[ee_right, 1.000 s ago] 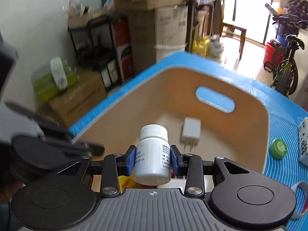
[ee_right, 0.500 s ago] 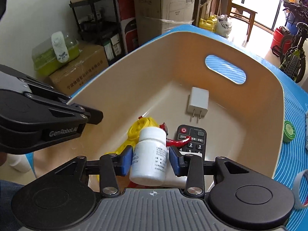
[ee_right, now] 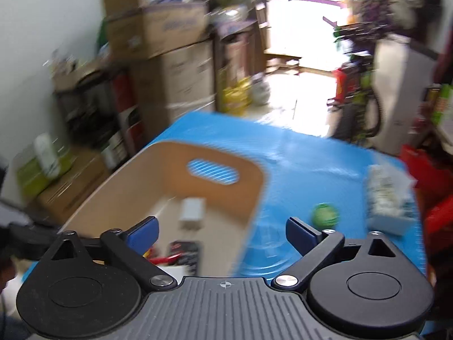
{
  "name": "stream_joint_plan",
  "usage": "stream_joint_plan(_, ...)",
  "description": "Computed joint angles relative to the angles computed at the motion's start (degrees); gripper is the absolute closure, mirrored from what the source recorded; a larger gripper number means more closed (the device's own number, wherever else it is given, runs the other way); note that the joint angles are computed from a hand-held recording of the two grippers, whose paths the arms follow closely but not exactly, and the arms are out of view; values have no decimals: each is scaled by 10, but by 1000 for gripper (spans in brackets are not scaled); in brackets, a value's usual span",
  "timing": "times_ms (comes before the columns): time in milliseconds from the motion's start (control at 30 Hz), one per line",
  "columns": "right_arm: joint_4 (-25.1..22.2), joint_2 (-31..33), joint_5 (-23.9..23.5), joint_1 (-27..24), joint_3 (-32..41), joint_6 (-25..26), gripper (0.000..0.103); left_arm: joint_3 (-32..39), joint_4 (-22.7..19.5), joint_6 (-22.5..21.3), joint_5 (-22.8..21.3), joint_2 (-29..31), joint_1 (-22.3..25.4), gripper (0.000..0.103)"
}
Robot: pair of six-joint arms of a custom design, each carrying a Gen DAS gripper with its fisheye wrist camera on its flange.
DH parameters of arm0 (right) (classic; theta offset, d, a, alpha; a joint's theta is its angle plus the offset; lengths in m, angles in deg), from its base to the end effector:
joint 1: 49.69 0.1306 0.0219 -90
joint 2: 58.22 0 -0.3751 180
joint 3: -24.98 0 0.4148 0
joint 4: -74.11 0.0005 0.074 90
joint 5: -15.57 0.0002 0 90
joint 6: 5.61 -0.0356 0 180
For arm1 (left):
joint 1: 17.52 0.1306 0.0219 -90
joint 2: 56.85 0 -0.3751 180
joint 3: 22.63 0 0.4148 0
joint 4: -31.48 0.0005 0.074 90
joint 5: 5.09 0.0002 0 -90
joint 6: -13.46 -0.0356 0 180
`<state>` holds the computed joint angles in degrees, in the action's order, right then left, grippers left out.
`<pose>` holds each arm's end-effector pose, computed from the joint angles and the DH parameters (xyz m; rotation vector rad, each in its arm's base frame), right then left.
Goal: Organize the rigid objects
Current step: 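Carry the pill bottle into the bin with the right tool and release, then move the right tool to the tape roll and grasp its edge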
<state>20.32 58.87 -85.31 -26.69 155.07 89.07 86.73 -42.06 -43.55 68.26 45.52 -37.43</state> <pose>0.6228 0.2711 0.4865 -0.6460 2.2040 0.3830 0.5268 -0.1805 0.4482 -0.3814 2.6208 0.1021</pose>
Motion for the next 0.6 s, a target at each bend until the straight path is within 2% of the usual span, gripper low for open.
stream_joint_plan(100,28,0,29,-20,-18,-18,3,0,0,0,0,0,0,98)
stream_joint_plan(267,22,34,56,-47,-10,-59,3,0,0,0,0,0,0,98)
stream_joint_plan(367,36,47,76,-58,-24,-42,3,0,0,-1,0,0,0,98)
stream_joint_plan(600,26,92,95,-71,-6,-32,9,-2,0,0,-1,-1,0,98)
